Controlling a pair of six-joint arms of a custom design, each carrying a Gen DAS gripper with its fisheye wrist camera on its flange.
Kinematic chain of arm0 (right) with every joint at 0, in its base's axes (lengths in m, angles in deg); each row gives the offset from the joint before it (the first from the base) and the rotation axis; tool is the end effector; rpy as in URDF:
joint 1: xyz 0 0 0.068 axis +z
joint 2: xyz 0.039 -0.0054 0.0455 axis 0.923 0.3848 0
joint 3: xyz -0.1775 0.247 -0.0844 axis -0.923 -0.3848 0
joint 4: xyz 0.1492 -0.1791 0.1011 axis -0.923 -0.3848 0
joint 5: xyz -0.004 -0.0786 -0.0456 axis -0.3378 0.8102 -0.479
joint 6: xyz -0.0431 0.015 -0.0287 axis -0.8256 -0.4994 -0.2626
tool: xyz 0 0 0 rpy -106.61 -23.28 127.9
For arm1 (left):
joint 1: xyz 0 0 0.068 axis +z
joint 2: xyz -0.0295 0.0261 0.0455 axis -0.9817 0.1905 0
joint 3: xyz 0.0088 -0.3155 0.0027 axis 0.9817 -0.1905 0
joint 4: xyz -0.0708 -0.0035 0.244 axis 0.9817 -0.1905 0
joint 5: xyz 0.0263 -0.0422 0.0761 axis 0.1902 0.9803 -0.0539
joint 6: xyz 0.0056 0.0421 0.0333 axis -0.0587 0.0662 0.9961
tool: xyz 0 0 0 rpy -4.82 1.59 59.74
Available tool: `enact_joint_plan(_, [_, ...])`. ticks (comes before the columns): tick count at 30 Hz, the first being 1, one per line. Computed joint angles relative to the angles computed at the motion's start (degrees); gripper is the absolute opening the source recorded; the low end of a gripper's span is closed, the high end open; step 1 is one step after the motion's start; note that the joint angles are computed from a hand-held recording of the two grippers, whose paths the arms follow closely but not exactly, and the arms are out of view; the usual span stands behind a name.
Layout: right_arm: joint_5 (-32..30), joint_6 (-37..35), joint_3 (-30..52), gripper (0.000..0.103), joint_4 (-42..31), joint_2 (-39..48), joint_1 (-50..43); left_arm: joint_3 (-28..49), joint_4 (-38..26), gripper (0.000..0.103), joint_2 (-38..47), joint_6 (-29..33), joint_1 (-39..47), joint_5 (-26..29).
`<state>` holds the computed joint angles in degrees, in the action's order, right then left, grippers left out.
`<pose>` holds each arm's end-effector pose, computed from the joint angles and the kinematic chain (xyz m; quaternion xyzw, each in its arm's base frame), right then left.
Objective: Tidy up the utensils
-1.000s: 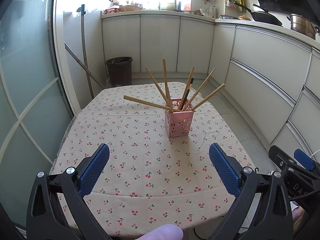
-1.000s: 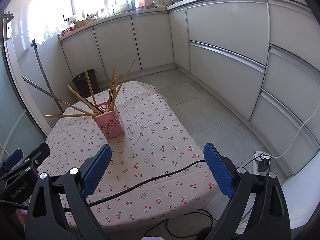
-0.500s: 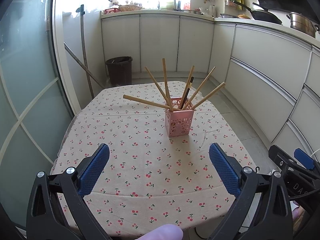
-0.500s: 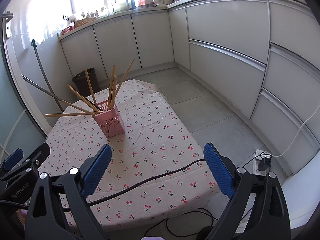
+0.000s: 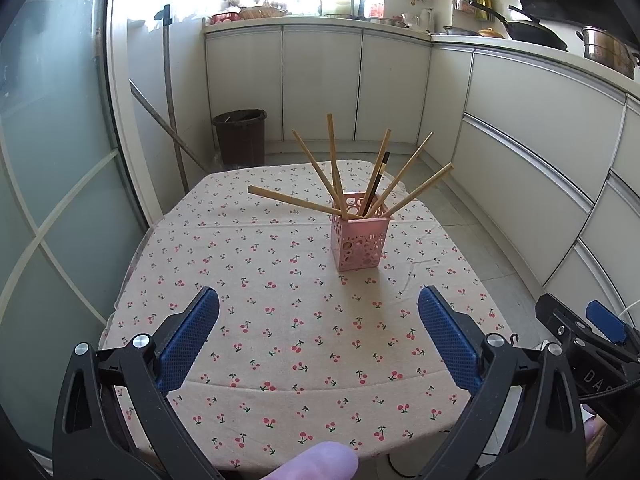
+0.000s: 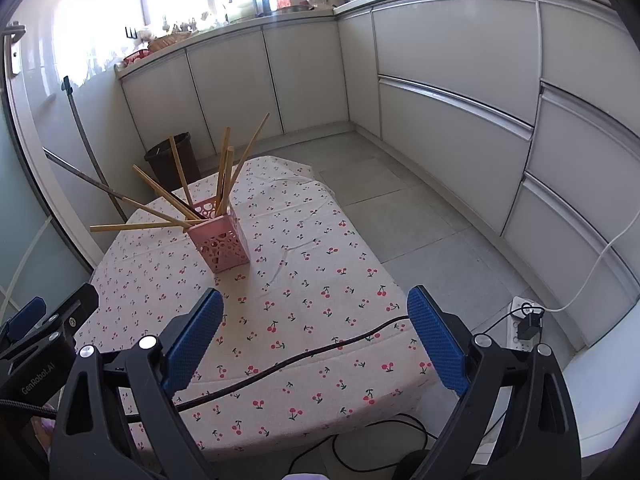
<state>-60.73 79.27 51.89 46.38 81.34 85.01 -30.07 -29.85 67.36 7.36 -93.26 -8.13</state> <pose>0.2056 0.0576 0.2960 0.1014 0.9123 0.0523 0.3932 0.2257 -0.0494 0.3135 -0.0265 0.9033 -0.0010 0.4282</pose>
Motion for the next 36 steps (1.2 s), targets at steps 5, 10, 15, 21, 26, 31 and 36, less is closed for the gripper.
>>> enact_joint_plan(5, [-0.2, 0.1, 0.1, 0.091, -0.2, 0.3, 0.0, 0.2, -0.2, 0.096, 0.3, 0.0, 0.1, 0.4])
enact_joint_plan(10, [-0.5, -0.2, 0.1, 0.091, -0.2, 0.4, -0.1, 0.1, -0.2, 0.096, 0.7, 0.4, -0.9, -0.3])
enact_joint_plan(15, [-1.0, -0.3, 0.1, 0.091, -0.3, 0.4, -0.6, -0.4, 0.4, 0.094, 0.6, 0.7, -2.2, -1.0])
enact_joint_plan(21, [-1.3, -0.6, 0.3, 0.091, -0.6, 1.0, -0.8, -1.5, 1.7, 0.075, 0.0, 1.7, -2.6, -0.2])
enact_joint_plan(26, [-1.6, -0.9, 0.4, 0.091, -0.8, 1.3, -0.9, -1.6, 2.0, 0.065, 0.3, 1.6, -2.1, 0.6])
enact_joint_plan(31, [-2.0, -1.0, 0.3, 0.091, -0.6, 1.3, -1.4, -0.2, 0.1, 0.094, 1.1, 0.1, -1.5, -0.3])
enact_joint_plan(36, [-1.9, -1.0, 0.2, 0.091, -0.7, 1.4, -1.3, 0.0, -0.1, 0.096, 1.0, -0.2, -1.8, -1.1])
